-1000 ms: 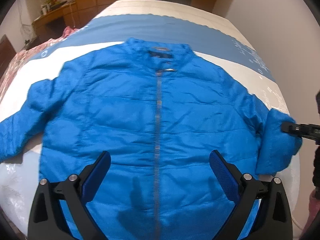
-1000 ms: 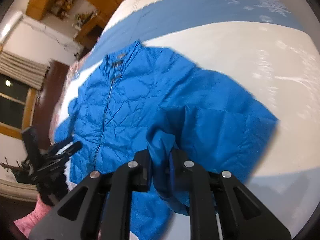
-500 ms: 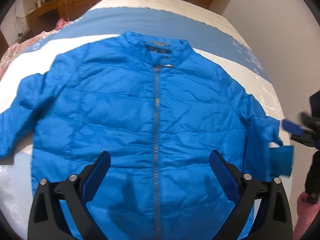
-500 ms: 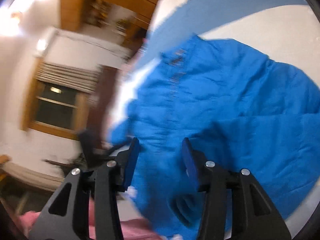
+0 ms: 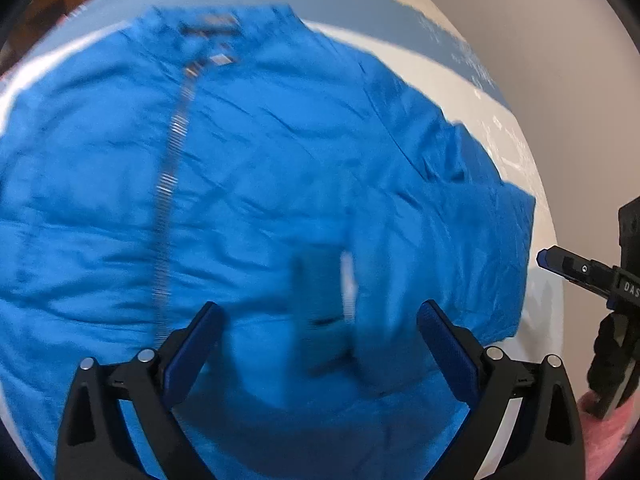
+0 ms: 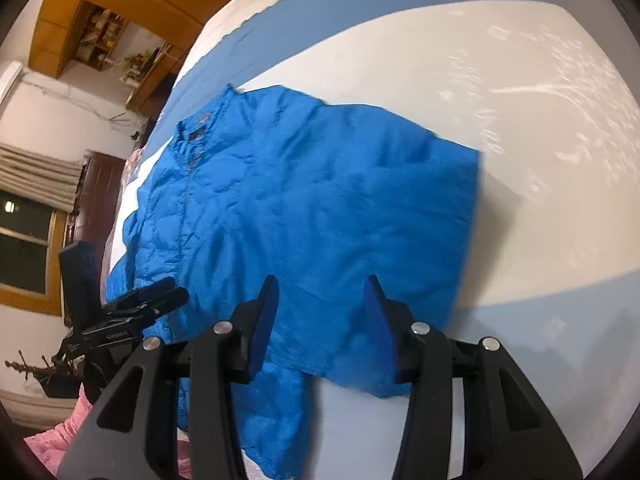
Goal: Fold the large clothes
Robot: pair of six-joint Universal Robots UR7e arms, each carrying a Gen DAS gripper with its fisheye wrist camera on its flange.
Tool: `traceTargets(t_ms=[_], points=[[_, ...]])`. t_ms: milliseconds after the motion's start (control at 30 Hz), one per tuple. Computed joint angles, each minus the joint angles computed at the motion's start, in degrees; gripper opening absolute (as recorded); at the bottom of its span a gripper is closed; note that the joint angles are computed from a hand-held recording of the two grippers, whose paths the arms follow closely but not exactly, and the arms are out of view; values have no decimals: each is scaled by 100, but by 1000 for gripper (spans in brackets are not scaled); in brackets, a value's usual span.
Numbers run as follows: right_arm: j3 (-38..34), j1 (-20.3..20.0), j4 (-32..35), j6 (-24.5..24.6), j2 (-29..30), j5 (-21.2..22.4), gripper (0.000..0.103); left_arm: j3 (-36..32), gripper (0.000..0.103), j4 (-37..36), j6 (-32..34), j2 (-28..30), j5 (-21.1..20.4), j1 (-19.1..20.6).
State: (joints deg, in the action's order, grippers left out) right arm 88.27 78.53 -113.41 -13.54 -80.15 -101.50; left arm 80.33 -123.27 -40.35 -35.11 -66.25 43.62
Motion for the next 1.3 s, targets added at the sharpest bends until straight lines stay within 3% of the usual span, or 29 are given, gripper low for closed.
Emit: traceTargets(t_ms=[67,200,300,333,600,933,1067,1167,1300], points=[[45,-50,-33,0,-57,-56,45,-99,92,1,75,130,8,-19],[60,-100,-117,-10,-129,-79,45,-246,47,-169,246,261,-255,-10],[29,-139,-201,-11,-118,34,45,-128,29,-515,265,155,-468,23],[25,-146,-228,-13,-119,58,45,-72,27,-619,288,87,-428,11],[-149,-60,-277,-62,73,353,45,542,24,-1123,311,-826,710,-69],[-429,261,-71,-159,759,544,45,782,24,-397,-275,-1536,1905,140],[-507,345,-13,-112,1033,518,45,825,24,-72,-503,-1610,1992,363],[-504,428,-67,-17,1211,160,45,734,25,120,-490,-1475,1983,551],[-483,473,-95,184,1340,-327,35,707,33,294,-582,-1307,1907,807]])
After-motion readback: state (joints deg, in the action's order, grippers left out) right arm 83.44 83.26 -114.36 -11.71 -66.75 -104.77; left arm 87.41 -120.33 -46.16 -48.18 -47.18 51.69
